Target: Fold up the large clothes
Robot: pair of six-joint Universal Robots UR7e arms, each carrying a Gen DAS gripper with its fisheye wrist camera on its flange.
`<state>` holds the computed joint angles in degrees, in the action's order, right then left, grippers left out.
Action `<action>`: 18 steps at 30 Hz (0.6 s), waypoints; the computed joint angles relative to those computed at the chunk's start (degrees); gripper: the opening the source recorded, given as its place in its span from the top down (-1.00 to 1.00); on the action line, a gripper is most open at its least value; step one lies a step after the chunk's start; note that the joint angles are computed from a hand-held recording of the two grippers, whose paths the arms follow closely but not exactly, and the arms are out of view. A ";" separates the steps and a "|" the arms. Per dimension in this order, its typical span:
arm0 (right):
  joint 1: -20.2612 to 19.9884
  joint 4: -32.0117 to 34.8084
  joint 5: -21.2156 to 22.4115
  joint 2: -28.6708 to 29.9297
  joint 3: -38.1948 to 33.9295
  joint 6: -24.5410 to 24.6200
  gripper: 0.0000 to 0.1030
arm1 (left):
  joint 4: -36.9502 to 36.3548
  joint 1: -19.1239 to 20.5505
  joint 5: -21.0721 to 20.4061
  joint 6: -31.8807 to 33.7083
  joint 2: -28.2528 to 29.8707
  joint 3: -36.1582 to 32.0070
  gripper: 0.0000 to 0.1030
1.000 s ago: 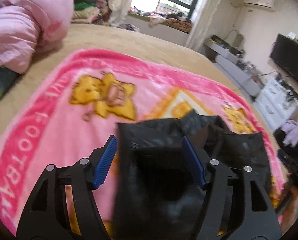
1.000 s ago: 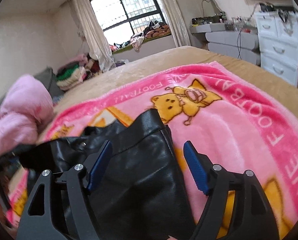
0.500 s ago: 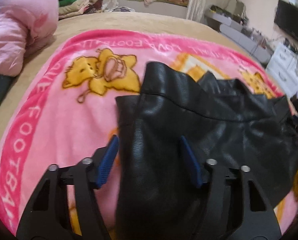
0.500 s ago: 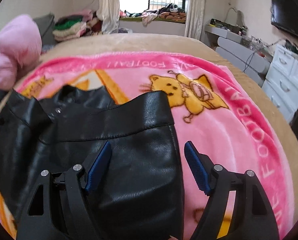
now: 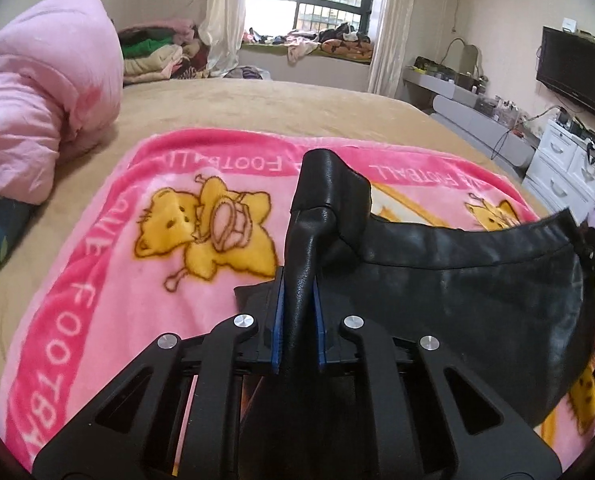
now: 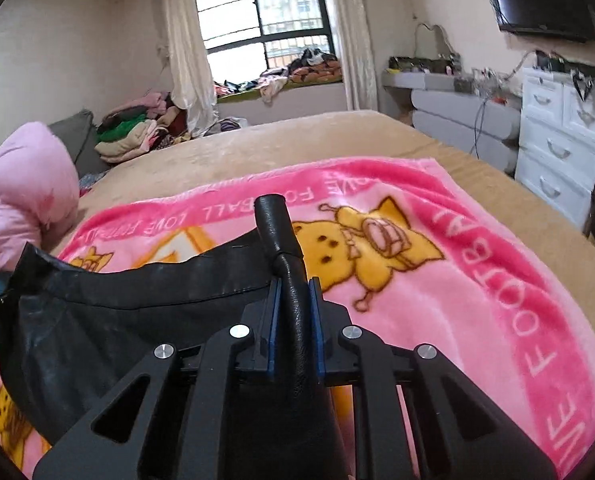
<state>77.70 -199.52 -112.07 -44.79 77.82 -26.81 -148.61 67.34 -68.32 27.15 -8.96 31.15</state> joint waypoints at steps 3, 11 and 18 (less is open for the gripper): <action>-0.75 2.59 -1.53 1.49 -2.13 1.50 0.78 | 4.30 0.20 1.53 0.30 4.10 -6.92 0.89; -1.26 5.99 -6.36 4.62 -5.83 2.21 0.74 | 12.24 1.39 4.64 -0.94 10.53 -17.66 0.81; -1.74 7.74 -7.83 5.21 -6.09 4.03 0.63 | 14.03 1.66 5.53 -2.05 11.43 -19.31 0.66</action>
<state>75.96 -191.78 -119.90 -39.58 71.73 -22.78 -134.58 69.01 -62.78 25.11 2.47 11.85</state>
